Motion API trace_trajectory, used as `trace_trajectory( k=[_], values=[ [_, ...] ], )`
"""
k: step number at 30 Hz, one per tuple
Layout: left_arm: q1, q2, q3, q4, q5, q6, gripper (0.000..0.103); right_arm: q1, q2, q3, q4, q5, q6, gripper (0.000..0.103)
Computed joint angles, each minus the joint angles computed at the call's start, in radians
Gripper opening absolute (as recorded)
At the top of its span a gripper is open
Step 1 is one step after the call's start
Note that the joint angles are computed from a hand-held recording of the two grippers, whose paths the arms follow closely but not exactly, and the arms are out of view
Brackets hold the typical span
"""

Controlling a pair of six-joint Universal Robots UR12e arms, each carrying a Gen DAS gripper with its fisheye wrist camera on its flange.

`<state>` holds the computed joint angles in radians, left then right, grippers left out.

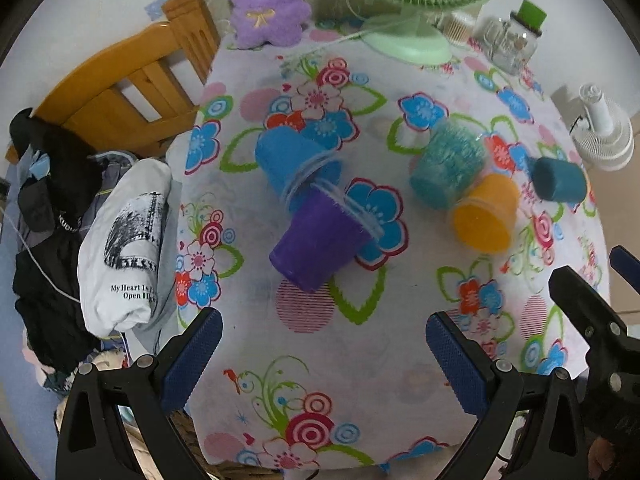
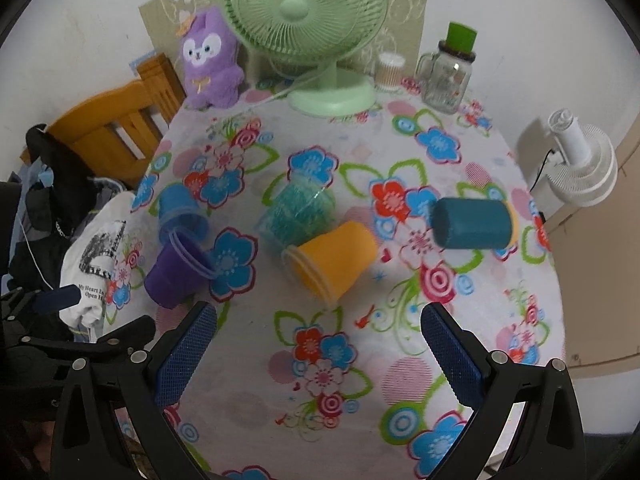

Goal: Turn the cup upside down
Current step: 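Move the left tool toward the purple cup and close on it, then lift the purple cup with the left tool and set it upright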

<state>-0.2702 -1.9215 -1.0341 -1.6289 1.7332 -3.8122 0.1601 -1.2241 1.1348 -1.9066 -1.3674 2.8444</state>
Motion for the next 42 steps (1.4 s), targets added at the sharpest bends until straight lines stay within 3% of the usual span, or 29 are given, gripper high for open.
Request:
trace_trajectory(
  k=[7,20,25,28,30,34,35,42],
  values=[
    [0.031,0.007,-0.059,0.035,-0.021,0.058,0.103,0.029,0.028,-0.002,0.028,-0.036,0.028,0.103],
    [0.049,-0.019,-0.112,0.115,-0.036,0.276,0.102,0.055,0.046,0.030,0.021,-0.142,0.112,0.103],
    [0.054,-0.030,-0.119,0.132,-0.061,0.299,0.093,0.058,0.054,0.034,0.034,-0.172,0.146,0.103],
    [0.052,-0.030,-0.128,0.152,-0.063,0.314,0.081,0.059,0.059,0.032,0.050,-0.184,0.161,0.103],
    [0.051,-0.032,-0.129,0.157,-0.064,0.323,0.066,0.060,0.060,0.032,0.057,-0.191,0.168,0.103],
    [0.044,-0.028,-0.140,0.189,-0.050,0.344,0.063,0.062,0.060,0.032,0.060,-0.201,0.162,0.103],
    [0.041,-0.026,-0.141,0.196,-0.045,0.352,0.057,0.061,0.060,0.032,0.060,-0.202,0.159,0.103],
    [0.020,-0.018,-0.141,0.199,-0.042,0.332,0.056,0.056,0.051,0.036,0.052,-0.190,0.141,0.103]
  ],
)
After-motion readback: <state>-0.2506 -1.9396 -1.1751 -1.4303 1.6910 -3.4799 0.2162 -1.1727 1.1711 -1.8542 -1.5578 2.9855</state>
